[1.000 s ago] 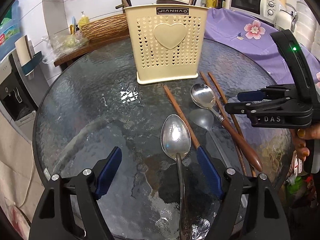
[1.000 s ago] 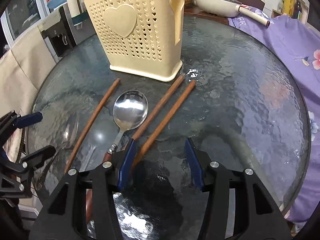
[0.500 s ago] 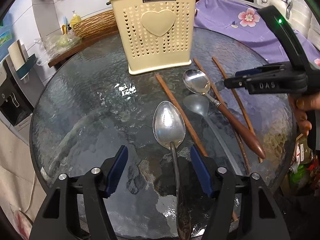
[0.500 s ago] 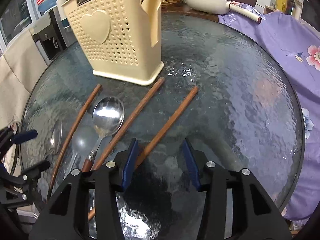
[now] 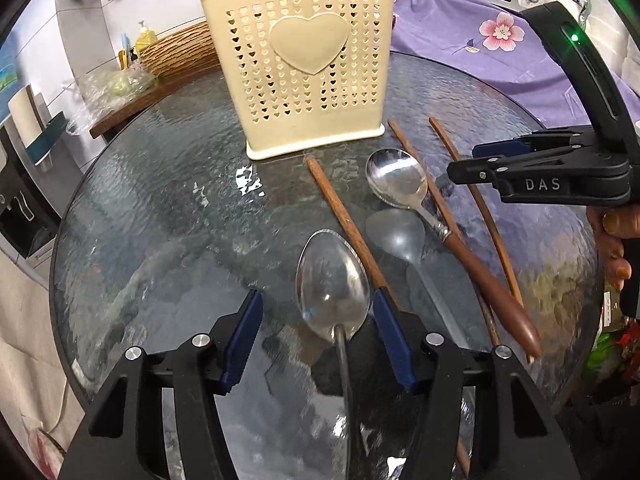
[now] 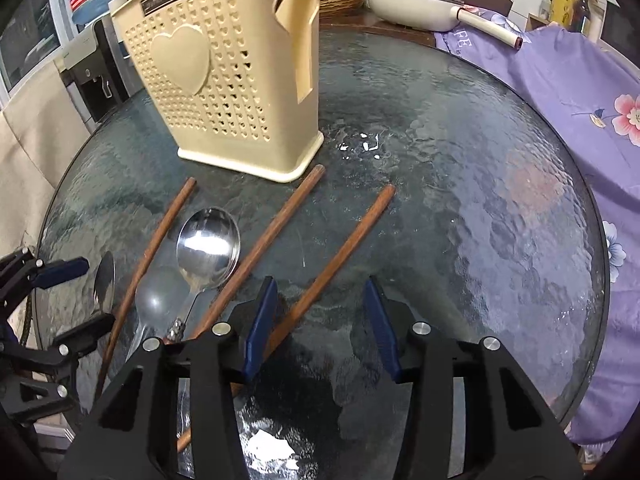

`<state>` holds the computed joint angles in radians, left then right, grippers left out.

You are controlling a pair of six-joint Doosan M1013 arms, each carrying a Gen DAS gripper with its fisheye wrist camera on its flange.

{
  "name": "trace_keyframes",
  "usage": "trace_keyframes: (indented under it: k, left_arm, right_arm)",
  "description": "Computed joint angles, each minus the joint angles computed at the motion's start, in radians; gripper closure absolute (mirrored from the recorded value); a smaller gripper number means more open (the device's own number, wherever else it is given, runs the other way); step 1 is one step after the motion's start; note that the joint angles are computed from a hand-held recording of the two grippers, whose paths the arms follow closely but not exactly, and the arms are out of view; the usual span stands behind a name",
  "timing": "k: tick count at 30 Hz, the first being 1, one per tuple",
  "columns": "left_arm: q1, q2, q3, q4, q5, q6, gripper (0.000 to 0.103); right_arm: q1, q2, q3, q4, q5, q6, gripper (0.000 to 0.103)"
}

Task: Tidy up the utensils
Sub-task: 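Grasp a metal spoon with the left tool while the right tool grasps a wooden chopstick, then lift the spoon with the left tool while the right tool raises its chopstick toward the holder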

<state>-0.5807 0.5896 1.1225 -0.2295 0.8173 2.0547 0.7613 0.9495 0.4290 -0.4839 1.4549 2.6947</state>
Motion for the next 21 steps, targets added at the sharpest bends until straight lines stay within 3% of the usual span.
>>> trace_keyframes:
  k: [6, 10, 14, 21]
  left_arm:
    - [-0.005, 0.015, -0.027, -0.001, 0.016, -0.037, 0.058]
    - [-0.011, 0.02, -0.034, 0.001, 0.014, -0.05, 0.066]
    - [-0.011, 0.025, -0.042, 0.0, 0.017, -0.059, 0.067]
    - [-0.002, 0.04, -0.068, -0.033, 0.031, -0.064, 0.067]
  right_arm:
    - [-0.016, -0.006, 0.008, 0.011, -0.021, 0.044, 0.07]
    - [-0.025, 0.028, -0.057, 0.011, 0.02, 0.032, 0.079]
    - [-0.034, 0.067, -0.135, 0.007, 0.072, 0.005, 0.088]
    - [-0.048, 0.045, -0.087, 0.014, 0.031, 0.036, 0.094]
